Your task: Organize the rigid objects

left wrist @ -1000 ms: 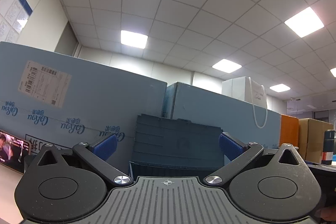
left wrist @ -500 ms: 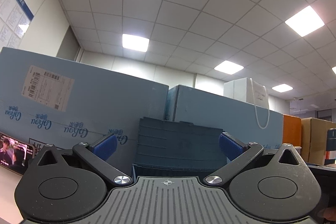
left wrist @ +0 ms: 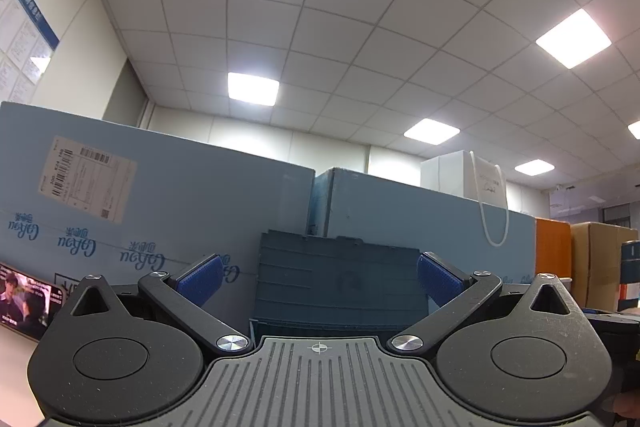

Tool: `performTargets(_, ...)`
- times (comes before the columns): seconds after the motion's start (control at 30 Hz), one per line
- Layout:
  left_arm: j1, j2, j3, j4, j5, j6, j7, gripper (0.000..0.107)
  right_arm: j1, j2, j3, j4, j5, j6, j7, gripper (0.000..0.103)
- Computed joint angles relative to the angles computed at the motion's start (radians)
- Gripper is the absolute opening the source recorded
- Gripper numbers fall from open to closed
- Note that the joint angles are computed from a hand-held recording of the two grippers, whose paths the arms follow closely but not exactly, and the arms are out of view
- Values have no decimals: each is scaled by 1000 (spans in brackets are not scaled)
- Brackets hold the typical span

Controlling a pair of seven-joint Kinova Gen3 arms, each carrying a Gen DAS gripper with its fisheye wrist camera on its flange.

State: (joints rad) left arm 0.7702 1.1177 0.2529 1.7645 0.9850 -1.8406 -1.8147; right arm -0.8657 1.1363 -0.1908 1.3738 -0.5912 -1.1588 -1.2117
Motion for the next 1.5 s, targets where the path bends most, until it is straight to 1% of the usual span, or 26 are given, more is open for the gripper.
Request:
performTargets(0.43, 1, -1, 4, -8, 8, 4, -23, 103, -1, 0, 0, 0, -1, 0, 3, 103)
performTargets(1.5, 1, 2, 1, -5, -3, -1, -21, 103, -1, 0, 0, 1, 0, 0, 3, 103)
